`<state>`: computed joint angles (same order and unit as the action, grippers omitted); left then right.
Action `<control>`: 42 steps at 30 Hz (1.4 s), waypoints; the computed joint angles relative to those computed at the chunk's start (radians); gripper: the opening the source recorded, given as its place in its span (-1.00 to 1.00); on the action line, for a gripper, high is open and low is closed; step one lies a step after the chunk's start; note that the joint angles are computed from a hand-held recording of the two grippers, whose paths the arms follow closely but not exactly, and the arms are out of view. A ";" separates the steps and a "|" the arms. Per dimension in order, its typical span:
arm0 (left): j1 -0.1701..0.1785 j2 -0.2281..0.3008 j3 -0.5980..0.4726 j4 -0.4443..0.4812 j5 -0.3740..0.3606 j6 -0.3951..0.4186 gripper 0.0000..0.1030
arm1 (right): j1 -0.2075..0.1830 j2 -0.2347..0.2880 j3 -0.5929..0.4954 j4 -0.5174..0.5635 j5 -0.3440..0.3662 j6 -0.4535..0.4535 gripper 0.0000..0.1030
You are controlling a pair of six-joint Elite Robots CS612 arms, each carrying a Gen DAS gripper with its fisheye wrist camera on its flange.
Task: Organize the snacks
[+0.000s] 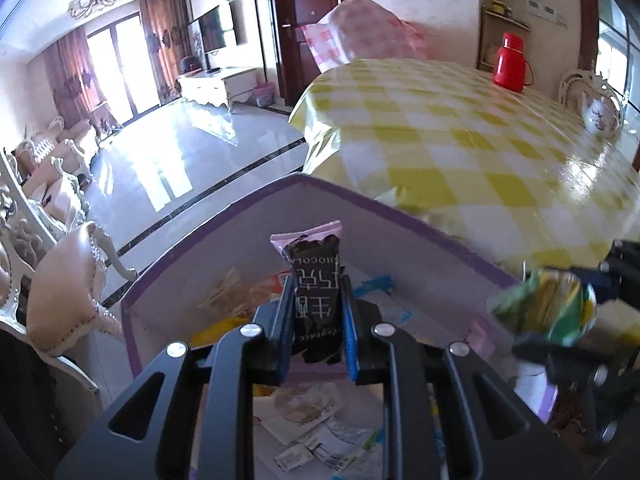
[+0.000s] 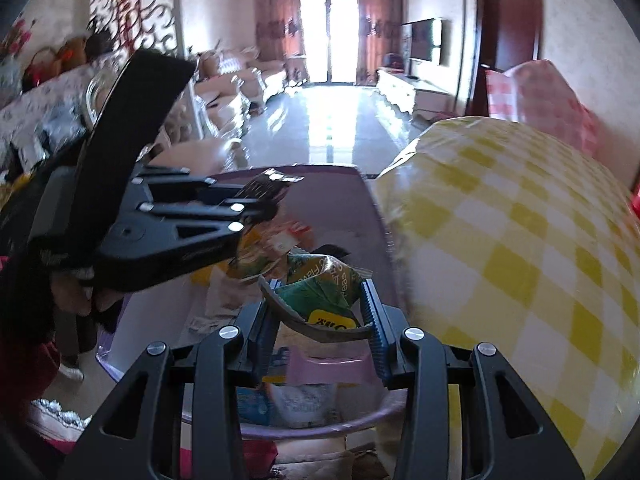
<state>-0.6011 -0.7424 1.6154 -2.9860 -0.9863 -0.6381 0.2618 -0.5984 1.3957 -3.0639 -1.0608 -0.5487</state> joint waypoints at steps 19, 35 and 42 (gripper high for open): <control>0.007 -0.009 0.016 0.015 0.037 -0.064 0.15 | 0.008 -0.001 -0.017 0.087 0.025 -0.004 0.16; 0.011 -0.022 0.017 0.031 0.057 -0.163 0.97 | -0.005 -0.029 -0.007 0.129 0.022 0.014 0.69; 0.033 -0.024 -0.021 0.210 -0.032 -0.282 0.97 | 0.009 -0.044 0.018 0.140 -0.029 -0.058 0.69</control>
